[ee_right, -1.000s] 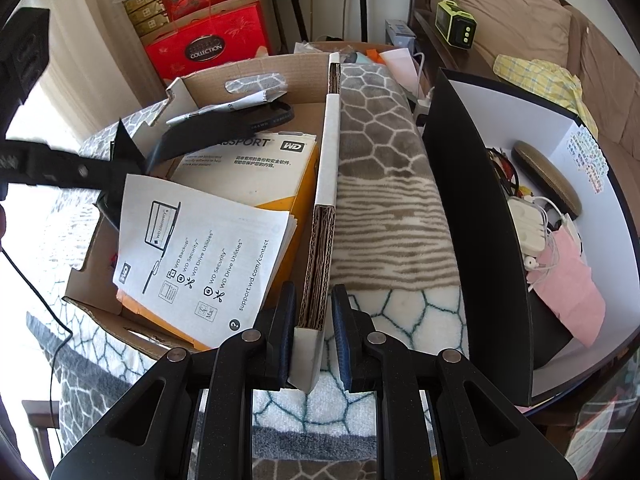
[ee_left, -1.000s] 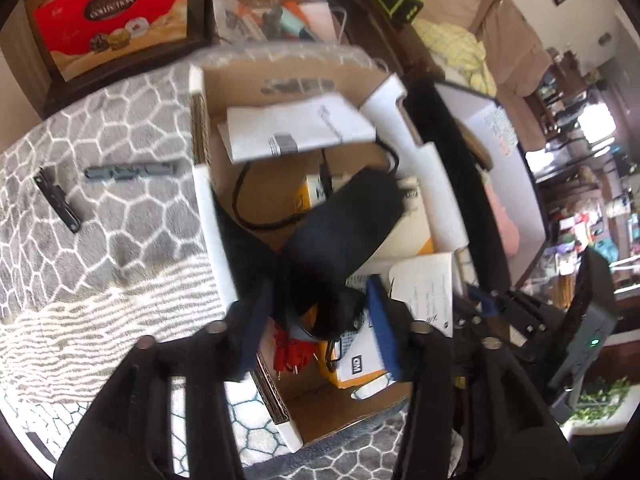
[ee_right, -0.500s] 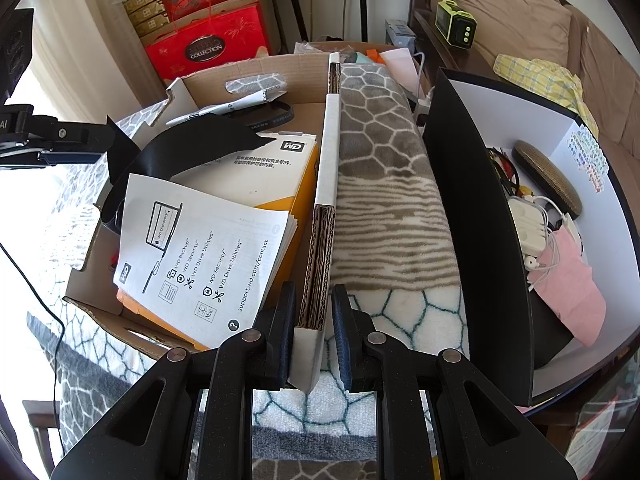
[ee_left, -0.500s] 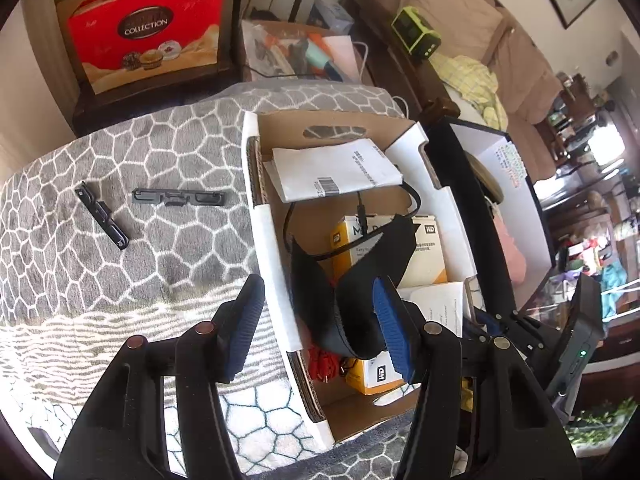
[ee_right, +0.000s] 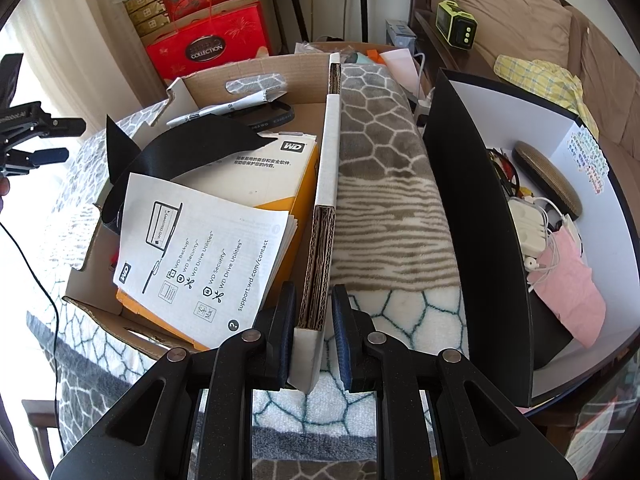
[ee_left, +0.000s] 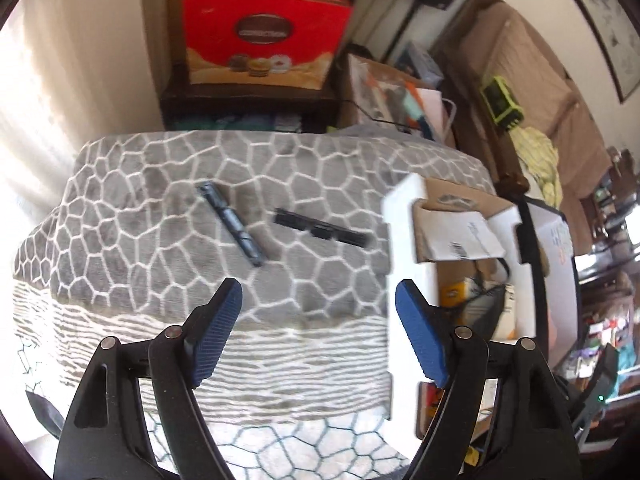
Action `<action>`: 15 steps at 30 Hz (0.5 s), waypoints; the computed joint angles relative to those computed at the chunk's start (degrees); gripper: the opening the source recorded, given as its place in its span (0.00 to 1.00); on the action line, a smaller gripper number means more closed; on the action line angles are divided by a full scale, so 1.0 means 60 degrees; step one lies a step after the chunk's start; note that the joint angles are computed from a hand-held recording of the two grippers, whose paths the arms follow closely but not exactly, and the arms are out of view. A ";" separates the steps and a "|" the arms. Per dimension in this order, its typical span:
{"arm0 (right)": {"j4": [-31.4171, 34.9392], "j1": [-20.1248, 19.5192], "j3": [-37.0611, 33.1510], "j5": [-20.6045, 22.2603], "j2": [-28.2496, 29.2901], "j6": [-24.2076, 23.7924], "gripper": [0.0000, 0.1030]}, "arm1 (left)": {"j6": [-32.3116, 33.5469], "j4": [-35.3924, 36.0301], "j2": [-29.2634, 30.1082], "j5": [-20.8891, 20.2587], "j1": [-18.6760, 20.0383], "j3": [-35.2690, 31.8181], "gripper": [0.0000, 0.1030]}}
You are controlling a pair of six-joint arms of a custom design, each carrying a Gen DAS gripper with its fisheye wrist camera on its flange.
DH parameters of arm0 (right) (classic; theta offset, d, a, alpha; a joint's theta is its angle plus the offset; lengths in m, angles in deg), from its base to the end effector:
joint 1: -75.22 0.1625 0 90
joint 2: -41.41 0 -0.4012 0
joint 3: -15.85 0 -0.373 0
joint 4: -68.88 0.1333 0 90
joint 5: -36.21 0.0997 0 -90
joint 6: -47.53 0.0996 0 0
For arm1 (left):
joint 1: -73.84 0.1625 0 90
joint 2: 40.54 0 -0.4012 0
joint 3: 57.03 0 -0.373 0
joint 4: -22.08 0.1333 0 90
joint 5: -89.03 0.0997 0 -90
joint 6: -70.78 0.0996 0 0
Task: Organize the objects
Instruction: 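Withdraw the left gripper toward the black plastic clips, then position the open left gripper over the black plastic clip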
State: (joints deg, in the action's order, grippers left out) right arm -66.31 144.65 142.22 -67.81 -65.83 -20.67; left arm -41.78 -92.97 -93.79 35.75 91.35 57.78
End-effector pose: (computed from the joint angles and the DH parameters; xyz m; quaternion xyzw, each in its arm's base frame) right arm -0.0262 -0.3806 0.3804 0.3653 -0.8957 0.0768 0.2415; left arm -0.3714 -0.3194 0.0325 -0.2161 0.8806 -0.3119 0.2838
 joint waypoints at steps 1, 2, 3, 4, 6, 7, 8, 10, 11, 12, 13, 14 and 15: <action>0.0000 0.0000 0.0000 0.0000 0.0000 0.0000 0.16 | -0.0131 0.0020 -0.0113 -0.0066 0.0034 0.0156 0.74; 0.0012 -0.0004 -0.0004 0.0006 0.0000 0.0011 0.16 | -0.0230 0.0014 -0.0200 -0.0128 0.0078 0.0297 0.74; 0.0026 0.0002 -0.0004 0.0009 -0.0004 0.0024 0.16 | -0.0344 0.0023 -0.0286 -0.0191 0.0122 0.0430 0.74; 0.0026 0.0002 -0.0004 0.0009 -0.0004 0.0024 0.16 | -0.0462 0.0003 -0.0366 -0.0251 0.0160 0.0564 0.74; 0.0030 0.0006 -0.0007 0.0011 -0.0004 0.0018 0.16 | -0.0535 -0.0399 -0.0532 -0.0311 0.0244 0.0926 0.74; 0.0040 0.0020 -0.0007 0.0001 -0.0001 0.0038 0.16 | -0.0536 -0.0669 -0.0599 -0.0322 0.0297 0.1112 0.74; 0.0043 0.0020 -0.0006 -0.0001 -0.0006 0.0040 0.16 | -0.0590 -0.0840 -0.0642 -0.0329 0.0349 0.1245 0.74; 0.0034 0.0006 -0.0006 0.0009 -0.0007 0.0024 0.16 | -0.0808 -0.0885 -0.0690 -0.0324 0.0440 0.1372 0.74; 0.0020 0.0011 0.0003 0.0008 -0.0010 0.0019 0.16 | -0.0912 -0.0824 -0.0710 -0.0292 0.0485 0.1400 0.74; 0.0020 0.0005 -0.0003 0.0013 -0.0004 0.0020 0.16 | -0.1052 -0.0678 -0.0711 -0.0239 0.0527 0.1384 0.74; 0.0032 0.0005 -0.0007 0.0014 -0.0003 0.0033 0.16 | -0.1154 -0.0497 -0.0685 -0.0198 0.0574 0.1328 0.74; 0.0040 0.0012 -0.0008 0.0011 -0.0003 0.0049 0.16 | -0.1241 -0.0312 -0.0643 -0.0167 0.0645 0.1248 0.74; 0.0041 0.0001 -0.0002 0.0016 -0.0011 0.0043 0.16 | -0.1302 -0.0207 -0.0607 -0.0152 0.0724 0.1190 0.73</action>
